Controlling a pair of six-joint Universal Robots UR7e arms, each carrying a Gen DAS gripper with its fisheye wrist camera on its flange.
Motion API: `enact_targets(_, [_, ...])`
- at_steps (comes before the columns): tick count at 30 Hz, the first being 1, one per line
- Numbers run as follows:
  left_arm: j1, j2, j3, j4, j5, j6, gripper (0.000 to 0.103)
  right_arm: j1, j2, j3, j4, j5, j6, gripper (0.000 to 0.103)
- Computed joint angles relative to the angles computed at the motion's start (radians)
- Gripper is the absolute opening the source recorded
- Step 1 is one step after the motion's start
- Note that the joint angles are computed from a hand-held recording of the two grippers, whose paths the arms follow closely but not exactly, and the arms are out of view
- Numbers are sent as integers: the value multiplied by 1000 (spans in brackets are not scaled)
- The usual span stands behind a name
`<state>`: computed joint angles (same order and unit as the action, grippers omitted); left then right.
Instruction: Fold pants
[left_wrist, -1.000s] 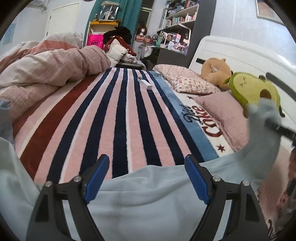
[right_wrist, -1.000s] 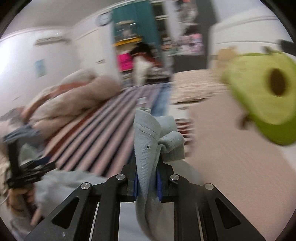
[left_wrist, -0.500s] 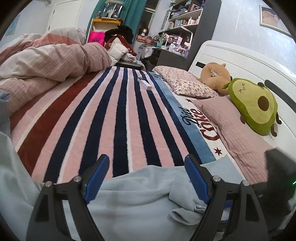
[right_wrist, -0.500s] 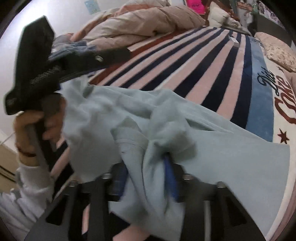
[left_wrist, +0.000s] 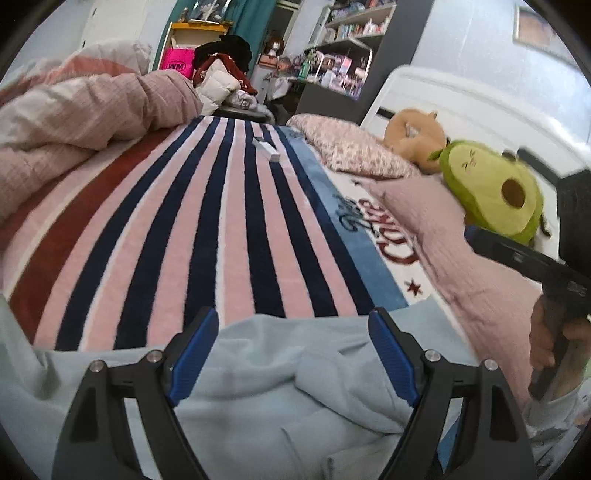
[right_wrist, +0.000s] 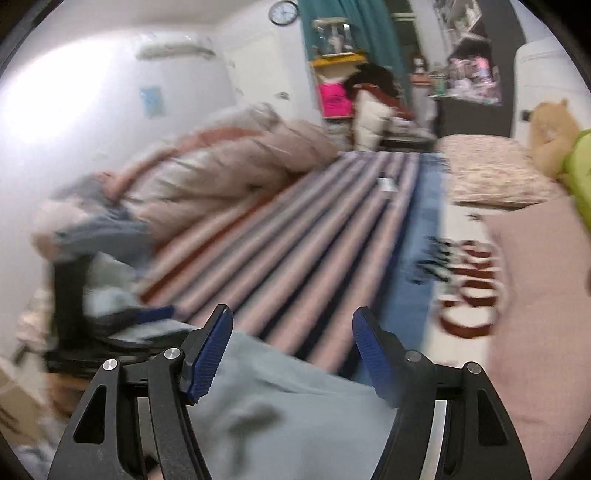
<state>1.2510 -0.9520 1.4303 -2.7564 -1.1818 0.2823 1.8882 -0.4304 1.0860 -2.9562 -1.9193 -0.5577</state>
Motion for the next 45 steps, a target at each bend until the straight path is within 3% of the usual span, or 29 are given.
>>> enact_targets(2, [-23,-14,42,7,9,-11,80,9,-1,5,-30,-69,-69,64])
enact_targets(5, [-46,-32,111,-10,18,-98,80,9,-47,70,-83,-87,-181,70])
enact_targets(7, [-57,-29,146,-40,20,-160,80,3,-79,111,-127,-70,-190,79])
enact_targets(10, [-80,6,172,-69,80,-208,79,-11,-126,161,-140,-2,-154,79])
enact_targets(11, [-85,15,175,-73,101,-209,74,-12,-136,164,-135,13,-144,79])
enact_targets(13, [-101,29,190,-87,186,-202,34,-14,-153,188,-158,33,-137,79])
enact_targets(15, [-109,26,211,-104,265,-219,13,-13,-163,201,-177,45,-136,79])
enact_targets(16, [-109,11,233,-126,281,-236,10,-13,-170,208,-183,65,-129,79])
enact_targets(18, [-114,-33,292,-152,334,-276,10,-16,-186,224,-184,100,-117,79])
enact_targets(22, [-114,-102,359,-66,383,-335,12,-17,-199,238,-178,139,-113,79])
enact_targets(23, [-113,-114,370,-63,384,-346,17,-18,-199,239,-173,143,-117,79])
enact_targets(24, [-112,-130,384,-74,377,-353,32,-18,-199,239,-166,147,-120,79])
enact_targets(25, [-107,-136,387,-86,361,-349,50,-18,-197,235,-154,155,-122,79])
enact_targets(29, [-57,-170,354,-56,119,-331,63,-22,-189,225,-127,160,-126,79])
enact_targets(31, [-35,-158,322,-49,67,-353,72,-24,-184,219,-122,155,-118,79])
enact_targets(33, [-25,-134,281,-9,83,-394,72,-27,-181,214,-113,156,-111,79])
enact_targets(36, [-6,-105,247,21,50,-439,71,-30,-182,212,-111,160,-105,79])
enact_targets(38, [-18,-95,252,10,76,-415,59,-34,-185,212,-105,173,-94,79])
enact_targets(39, [-19,-94,253,11,64,-413,45,-37,-187,211,-103,180,-84,79])
enact_targets(41, [-27,-92,258,7,76,-416,42,-39,-187,207,-99,183,-69,79])
enact_targets(43, [-36,-85,260,-2,108,-401,27,-41,-187,204,-100,183,-58,79])
enact_targets(45, [-39,-91,268,-6,119,-402,25,-43,-188,204,-101,189,-52,79])
